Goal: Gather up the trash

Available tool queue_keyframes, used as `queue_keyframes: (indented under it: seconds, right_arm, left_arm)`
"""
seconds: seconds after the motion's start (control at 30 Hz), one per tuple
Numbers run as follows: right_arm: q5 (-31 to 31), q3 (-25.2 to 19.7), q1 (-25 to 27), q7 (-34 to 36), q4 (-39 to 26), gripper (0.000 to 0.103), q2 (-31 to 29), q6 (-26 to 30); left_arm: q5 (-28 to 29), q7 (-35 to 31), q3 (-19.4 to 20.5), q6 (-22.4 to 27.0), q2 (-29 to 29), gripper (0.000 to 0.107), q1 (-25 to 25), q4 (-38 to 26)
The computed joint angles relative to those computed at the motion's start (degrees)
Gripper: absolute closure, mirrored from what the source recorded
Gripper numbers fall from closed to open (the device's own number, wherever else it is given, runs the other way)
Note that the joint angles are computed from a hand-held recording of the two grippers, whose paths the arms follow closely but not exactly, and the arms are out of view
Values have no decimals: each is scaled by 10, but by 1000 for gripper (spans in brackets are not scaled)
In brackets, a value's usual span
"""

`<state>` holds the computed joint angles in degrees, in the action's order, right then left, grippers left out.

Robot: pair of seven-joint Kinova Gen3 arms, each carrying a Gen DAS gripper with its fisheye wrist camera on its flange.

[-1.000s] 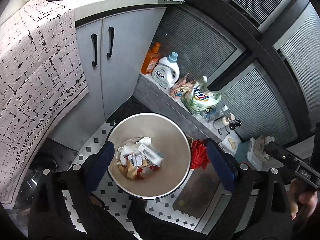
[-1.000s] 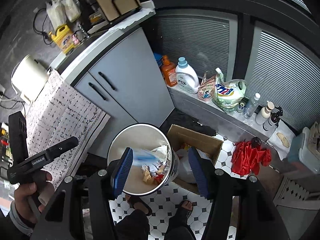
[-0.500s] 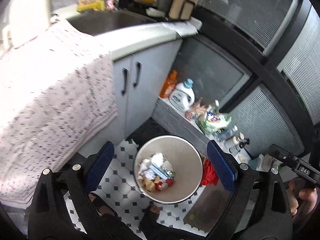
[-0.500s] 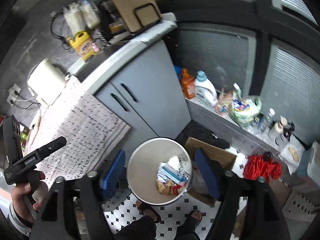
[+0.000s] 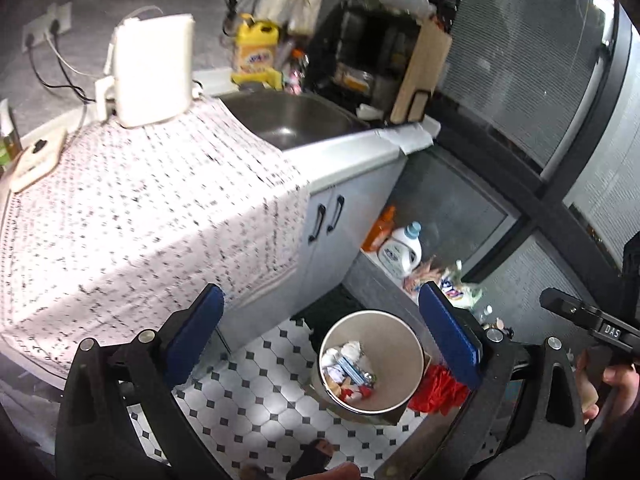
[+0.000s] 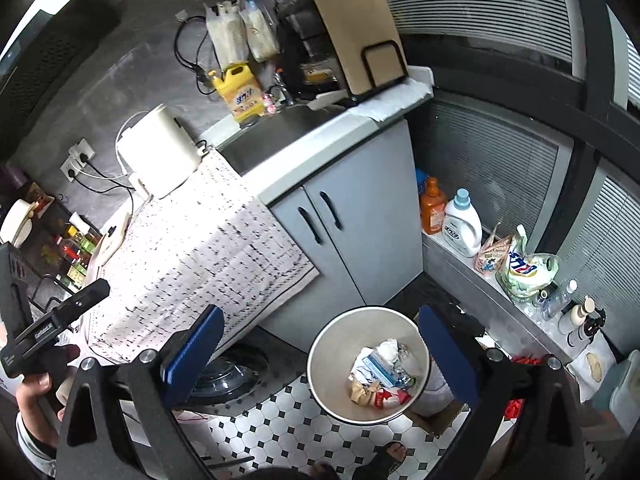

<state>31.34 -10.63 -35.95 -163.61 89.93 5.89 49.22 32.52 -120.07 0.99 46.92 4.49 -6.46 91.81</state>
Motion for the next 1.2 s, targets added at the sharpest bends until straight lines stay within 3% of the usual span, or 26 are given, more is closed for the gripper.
queue_keyframes:
  seconds: [0.2, 0.73, 0.9, 1.2]
  right_arm:
    - [57, -15, -51, -39, -54, 8, 13, 63]
    - [176, -17, -236, -84, -207, 8, 77, 220]
    - [208, -10, -290, -84, -236, 8, 96, 247]
    - [216, 9, -330, -77, -267, 8, 118, 251]
  left_arm:
    - [76, -61, -35, 44, -37, 11, -43, 0]
    - [126, -175, -170, 110, -152, 11, -81, 50]
    - [148, -222, -216, 136, -174, 10, -90, 73]
    - [153, -247, -252, 155, -193, 10, -99, 83]
